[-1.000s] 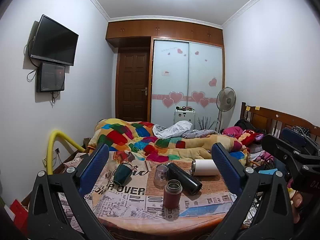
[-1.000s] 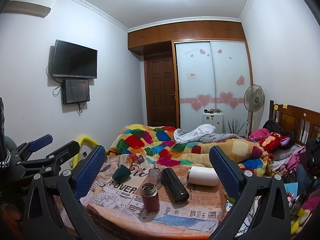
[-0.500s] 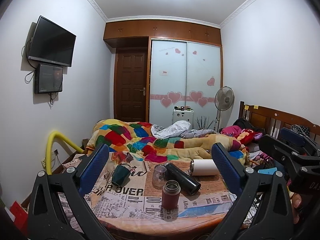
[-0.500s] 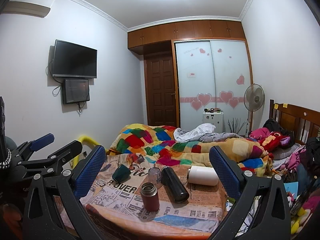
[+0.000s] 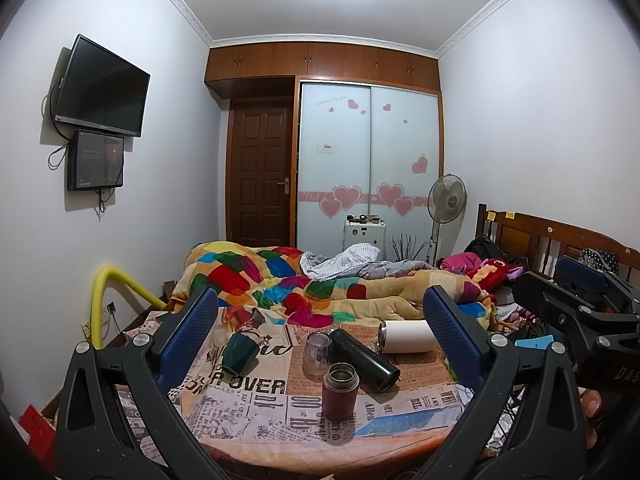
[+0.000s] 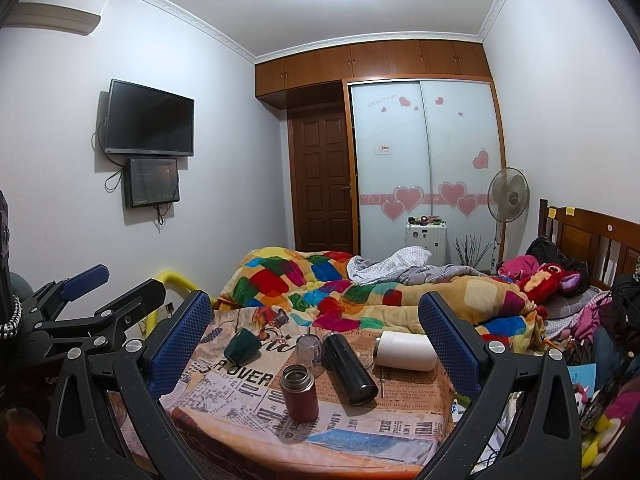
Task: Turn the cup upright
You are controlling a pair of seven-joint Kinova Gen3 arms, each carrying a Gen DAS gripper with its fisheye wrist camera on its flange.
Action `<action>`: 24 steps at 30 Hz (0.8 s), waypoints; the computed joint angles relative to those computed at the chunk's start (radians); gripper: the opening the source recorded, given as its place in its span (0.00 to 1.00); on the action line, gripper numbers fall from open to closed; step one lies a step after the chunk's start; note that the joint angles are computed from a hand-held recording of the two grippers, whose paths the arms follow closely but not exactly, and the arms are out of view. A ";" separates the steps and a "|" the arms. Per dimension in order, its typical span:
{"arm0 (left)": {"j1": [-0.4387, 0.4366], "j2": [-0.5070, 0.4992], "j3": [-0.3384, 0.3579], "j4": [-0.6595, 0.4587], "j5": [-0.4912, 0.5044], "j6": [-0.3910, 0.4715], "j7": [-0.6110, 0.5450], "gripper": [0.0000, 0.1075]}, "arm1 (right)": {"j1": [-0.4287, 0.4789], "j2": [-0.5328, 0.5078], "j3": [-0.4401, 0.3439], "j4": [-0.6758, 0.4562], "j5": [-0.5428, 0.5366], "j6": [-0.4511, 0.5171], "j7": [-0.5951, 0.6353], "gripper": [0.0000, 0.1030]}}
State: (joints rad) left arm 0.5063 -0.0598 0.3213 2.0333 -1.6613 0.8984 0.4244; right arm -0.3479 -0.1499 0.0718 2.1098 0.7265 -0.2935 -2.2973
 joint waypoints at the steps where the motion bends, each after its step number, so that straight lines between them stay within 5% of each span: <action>1: 0.000 0.000 0.000 0.000 0.000 0.000 0.000 0.96 | -0.001 -0.001 0.002 0.000 0.005 0.000 -0.005 1.00; 24: -0.015 -0.014 -0.003 -0.003 0.004 -0.037 -0.011 0.96 | 0.017 0.001 -0.002 0.009 -0.010 -0.013 0.016 1.00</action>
State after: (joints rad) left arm 0.4911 -0.0736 0.3180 2.0299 -1.6577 0.8616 0.4132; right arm -0.3308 -0.1487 0.0695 2.1189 0.7166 -0.3067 -2.2812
